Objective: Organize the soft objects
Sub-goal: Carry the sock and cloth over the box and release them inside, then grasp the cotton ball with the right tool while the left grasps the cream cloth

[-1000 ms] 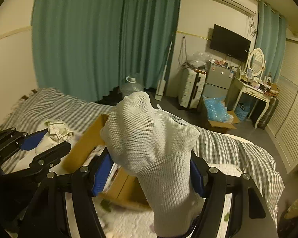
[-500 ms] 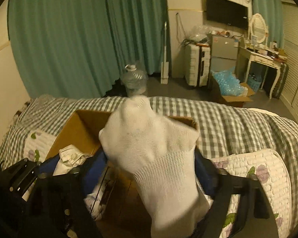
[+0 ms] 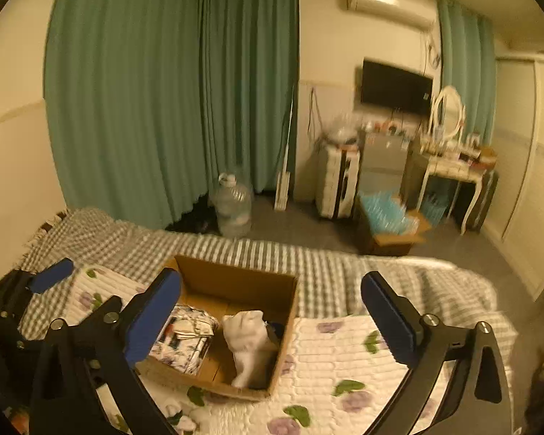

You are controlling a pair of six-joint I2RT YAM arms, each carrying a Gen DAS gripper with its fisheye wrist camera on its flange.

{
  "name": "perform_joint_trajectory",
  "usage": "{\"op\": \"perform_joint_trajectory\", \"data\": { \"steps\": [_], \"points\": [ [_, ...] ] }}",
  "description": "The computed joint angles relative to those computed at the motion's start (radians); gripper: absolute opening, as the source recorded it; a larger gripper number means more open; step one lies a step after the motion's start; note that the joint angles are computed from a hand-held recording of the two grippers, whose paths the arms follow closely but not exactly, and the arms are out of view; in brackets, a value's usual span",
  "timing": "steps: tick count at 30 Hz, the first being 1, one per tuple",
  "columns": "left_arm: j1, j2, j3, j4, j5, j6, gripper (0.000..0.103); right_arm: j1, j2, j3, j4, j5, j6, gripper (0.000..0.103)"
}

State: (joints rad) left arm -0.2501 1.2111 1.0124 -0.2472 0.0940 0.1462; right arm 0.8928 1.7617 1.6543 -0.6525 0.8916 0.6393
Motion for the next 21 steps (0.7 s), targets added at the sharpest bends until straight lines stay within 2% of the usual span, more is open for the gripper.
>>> {"op": "perform_joint_trajectory", "data": {
  "steps": [3, 7, 10, 12, 15, 18, 19, 21],
  "points": [
    [0.057, -0.129, 0.044, -0.136, 0.072, -0.018, 0.083, 0.101, -0.020, 0.094, -0.170, 0.096, 0.069, 0.102],
    [0.158, -0.267, 0.121, -0.329, 0.206, -0.018, 0.083, 0.273, 0.018, 0.281, -0.508, 0.220, 0.284, 0.102],
    [0.251, -0.338, 0.148, -0.449, 0.311, 0.046, 0.083, 0.374, 0.077, 0.393, -0.740, 0.226, 0.486, 0.102],
    [0.308, -0.385, 0.132, -0.494, 0.363, 0.074, 0.083, 0.433, 0.103, 0.402, -0.818, 0.217, 0.592, 0.102],
    [0.412, -0.453, 0.062, -0.544, 0.445, 0.126, 0.083, 0.488, 0.121, 0.337, -0.823, 0.187, 0.693, 0.102],
    [0.523, -0.480, -0.015, -0.606, 0.546, 0.200, 0.083, 0.511, 0.082, 0.141, -0.658, 0.122, 0.716, 0.102],
    [0.557, -0.496, -0.061, -0.612, 0.564, 0.231, 0.083, 0.510, 0.069, 0.051, -0.555, 0.088, 0.703, 0.102],
    [0.575, -0.530, -0.154, -0.585, 0.560, 0.255, 0.083, 0.501, 0.082, -0.035, -0.459, 0.040, 0.699, 0.102]
  ]
}}
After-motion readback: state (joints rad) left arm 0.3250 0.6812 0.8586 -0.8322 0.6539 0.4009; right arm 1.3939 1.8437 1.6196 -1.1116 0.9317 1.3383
